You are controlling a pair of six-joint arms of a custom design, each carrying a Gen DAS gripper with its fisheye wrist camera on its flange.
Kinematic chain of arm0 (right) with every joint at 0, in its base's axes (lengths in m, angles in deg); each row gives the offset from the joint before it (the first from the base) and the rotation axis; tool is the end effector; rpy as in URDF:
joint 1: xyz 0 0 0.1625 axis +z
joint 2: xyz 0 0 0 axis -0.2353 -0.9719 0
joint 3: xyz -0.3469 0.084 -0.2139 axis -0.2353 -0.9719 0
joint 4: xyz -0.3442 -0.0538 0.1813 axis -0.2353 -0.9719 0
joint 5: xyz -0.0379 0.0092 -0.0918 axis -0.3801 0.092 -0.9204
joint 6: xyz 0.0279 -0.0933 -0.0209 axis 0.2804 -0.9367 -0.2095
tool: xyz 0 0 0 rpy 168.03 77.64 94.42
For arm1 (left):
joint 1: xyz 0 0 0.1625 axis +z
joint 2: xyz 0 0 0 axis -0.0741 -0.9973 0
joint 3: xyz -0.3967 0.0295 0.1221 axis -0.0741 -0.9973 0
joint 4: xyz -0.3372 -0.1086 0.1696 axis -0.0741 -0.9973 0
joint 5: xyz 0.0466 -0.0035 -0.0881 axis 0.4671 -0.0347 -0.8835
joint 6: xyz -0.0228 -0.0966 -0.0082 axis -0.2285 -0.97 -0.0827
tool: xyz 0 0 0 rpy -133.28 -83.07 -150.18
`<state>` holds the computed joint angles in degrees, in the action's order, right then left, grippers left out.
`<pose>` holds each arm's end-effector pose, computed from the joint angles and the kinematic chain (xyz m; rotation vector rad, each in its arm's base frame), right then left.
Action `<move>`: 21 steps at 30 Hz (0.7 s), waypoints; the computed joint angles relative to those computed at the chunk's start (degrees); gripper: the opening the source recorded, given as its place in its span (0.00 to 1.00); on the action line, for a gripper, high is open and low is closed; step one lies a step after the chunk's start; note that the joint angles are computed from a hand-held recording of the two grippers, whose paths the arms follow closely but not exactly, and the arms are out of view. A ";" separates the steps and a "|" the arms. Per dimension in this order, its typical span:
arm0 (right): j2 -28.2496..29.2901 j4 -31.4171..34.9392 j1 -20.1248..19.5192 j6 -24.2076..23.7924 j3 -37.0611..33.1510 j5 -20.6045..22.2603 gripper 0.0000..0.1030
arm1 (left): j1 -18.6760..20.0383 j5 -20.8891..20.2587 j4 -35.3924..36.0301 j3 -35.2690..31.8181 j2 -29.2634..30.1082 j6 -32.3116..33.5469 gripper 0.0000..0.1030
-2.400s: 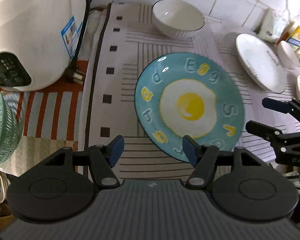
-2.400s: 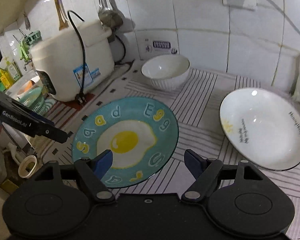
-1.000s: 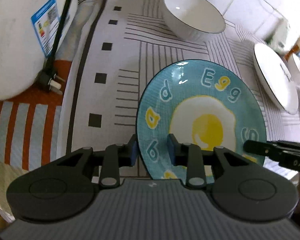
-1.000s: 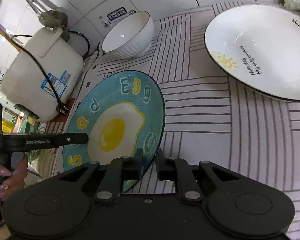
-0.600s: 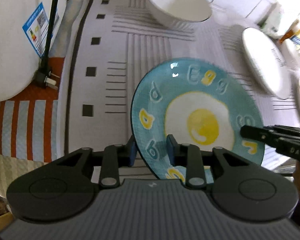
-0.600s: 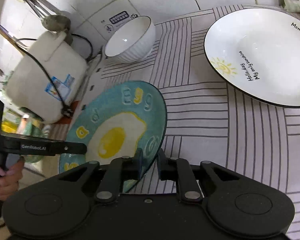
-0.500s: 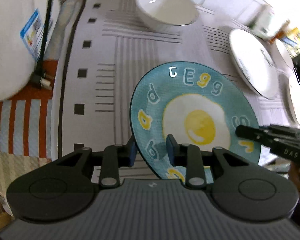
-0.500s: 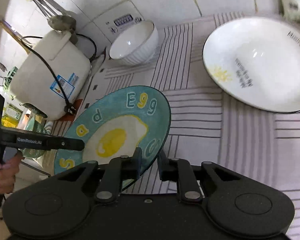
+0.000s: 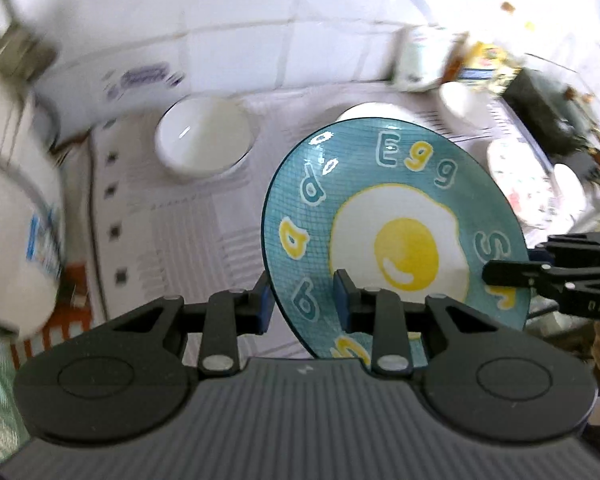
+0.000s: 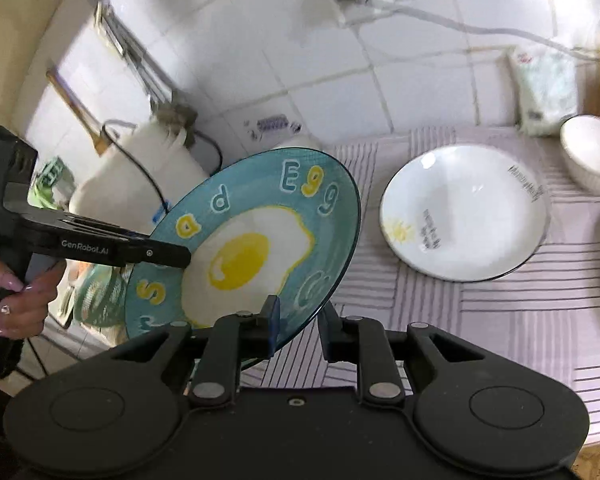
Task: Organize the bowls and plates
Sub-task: 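Lift the teal egg plate and lower it onto the white plate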
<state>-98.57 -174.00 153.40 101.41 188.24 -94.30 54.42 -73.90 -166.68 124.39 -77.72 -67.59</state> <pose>0.3993 -0.2410 0.1800 0.2430 -2.7088 0.9091 -0.1307 -0.4337 0.3691 0.9106 2.5533 -0.2623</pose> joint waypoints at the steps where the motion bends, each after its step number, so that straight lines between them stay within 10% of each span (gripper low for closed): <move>1: -0.76 0.27 0.16 0.22 0.18 -0.70 0.24 | -0.20 -0.68 -0.50 -0.42 0.73 0.86 0.27; 10: -6.15 1.89 -2.91 -1.09 2.08 -4.24 0.24 | -0.38 -2.93 -6.61 -3.06 10.60 4.02 0.29; 21: -8.32 3.16 -16.84 -5.26 3.31 1.09 0.24 | 4.40 -2.77 -8.78 -10.49 27.52 -0.77 0.29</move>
